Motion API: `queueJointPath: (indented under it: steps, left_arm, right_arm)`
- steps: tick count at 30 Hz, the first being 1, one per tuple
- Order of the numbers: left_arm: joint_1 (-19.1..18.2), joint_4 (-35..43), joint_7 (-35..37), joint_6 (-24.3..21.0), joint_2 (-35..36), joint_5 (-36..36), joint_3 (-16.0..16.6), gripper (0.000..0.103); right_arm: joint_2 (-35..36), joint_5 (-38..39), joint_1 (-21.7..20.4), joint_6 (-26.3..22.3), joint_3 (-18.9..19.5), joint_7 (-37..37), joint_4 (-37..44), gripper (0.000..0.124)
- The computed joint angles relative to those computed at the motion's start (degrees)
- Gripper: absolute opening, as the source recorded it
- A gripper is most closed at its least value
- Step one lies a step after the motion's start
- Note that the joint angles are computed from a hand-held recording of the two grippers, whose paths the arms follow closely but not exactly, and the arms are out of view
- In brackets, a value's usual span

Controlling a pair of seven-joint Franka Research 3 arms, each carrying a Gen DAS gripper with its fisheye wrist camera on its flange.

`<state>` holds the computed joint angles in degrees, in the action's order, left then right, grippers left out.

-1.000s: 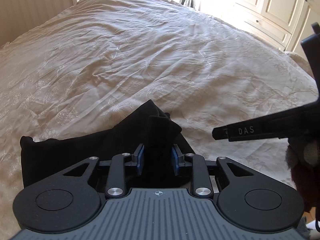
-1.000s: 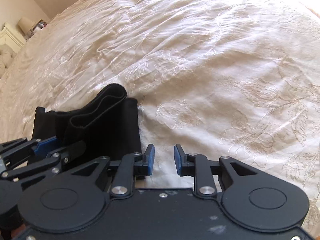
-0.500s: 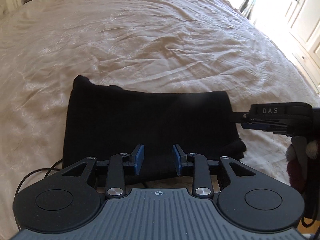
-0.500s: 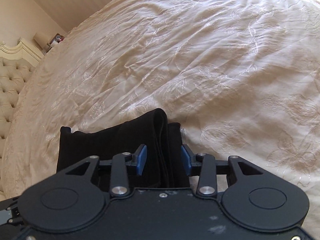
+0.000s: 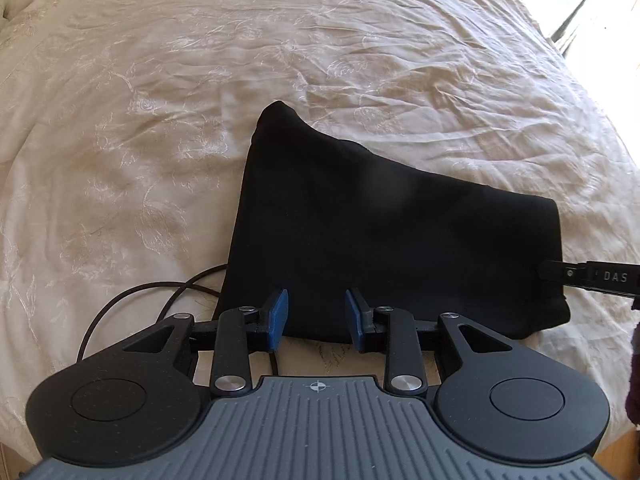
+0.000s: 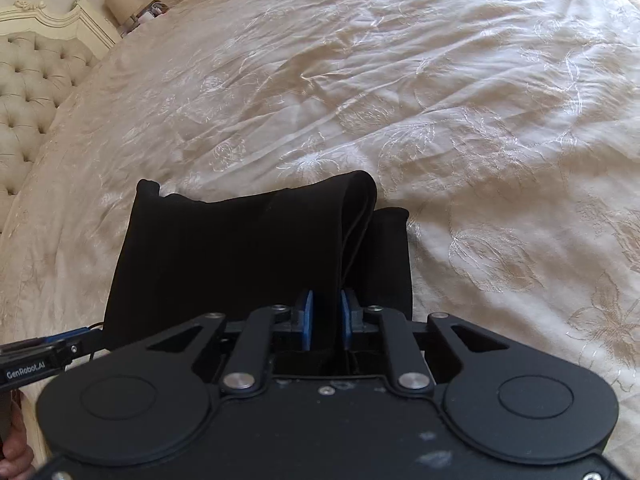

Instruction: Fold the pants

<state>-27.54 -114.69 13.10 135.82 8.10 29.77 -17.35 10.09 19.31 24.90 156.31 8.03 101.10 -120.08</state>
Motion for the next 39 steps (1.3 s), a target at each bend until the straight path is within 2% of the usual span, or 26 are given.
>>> queueJointPath:
  steps: [6, 9, 11, 14, 19, 22, 24, 26, 28, 29, 35, 39]
  left_arm:
    - [1.06, 3.20, 7.60, 0.98, 2.51, 0.35, 0.74, 0.030]
    - [1.72, 5.79, 11.52, 1.48, 4.49, 1.02, 1.61, 0.031]
    - [2.04, 7.70, 13.54, 1.71, 6.11, 1.49, 2.27, 0.031]
    - [2.80, 11.11, 17.34, 2.00, 9.36, 0.45, 2.97, 0.031]
    - [3.51, 16.61, 23.57, 1.49, 15.04, -1.31, 4.33, 0.031]
    - [3.12, 19.38, 24.53, -0.68, 17.84, -0.53, 5.97, 0.031]
    - [3.64, 20.77, 24.82, -1.67, 19.47, -0.87, 6.82, 0.031]
    - [4.89, 20.49, 24.49, 0.56, 20.22, -1.94, 7.26, 0.031]
    - [5.37, 22.12, 25.66, 0.14, 21.66, -2.31, 7.54, 0.048]
    - [5.41, 23.33, 26.61, -0.57, 22.59, -2.46, 7.58, 0.051]
    - [3.89, 30.30, 30.91, -5.67, 27.76, -2.15, 8.54, 0.051]
    - [2.02, 28.87, 29.01, -6.39, 25.10, 0.56, 9.70, 0.050]
  right_arm:
    - [0.89, -10.24, 2.73, -2.73, -3.14, 14.96, 1.09, 0.025]
    - [-0.69, -26.32, 6.09, -1.15, -6.26, 27.88, 1.23, 0.026]
    - [-1.10, -32.58, 6.25, 1.18, -6.43, 32.02, 1.45, 0.027]
    - [0.73, -28.74, 4.03, 3.21, -3.56, 26.57, 3.60, 0.027]
    - [6.98, -22.53, 3.95, -0.41, -2.00, 20.02, 10.84, 0.027]
    - [9.73, -20.76, 4.55, -3.01, -2.30, 17.13, 13.89, 0.027]
    - [11.46, -21.16, 5.48, -5.24, -3.48, 17.23, 15.85, 0.025]
    - [12.78, -21.67, 5.93, -7.19, -4.40, 17.24, 17.21, 0.021]
    - [13.77, -21.90, 5.97, -8.43, -4.74, 16.48, 18.20, 0.015]
    - [14.12, -21.77, 5.84, -8.70, -4.71, 15.82, 18.48, 0.014]
    - [14.99, -19.53, 5.25, -7.99, -4.66, 14.64, 18.37, 0.010]
    - [14.49, -18.96, 5.34, -8.07, -4.92, 15.04, 18.15, 0.009]
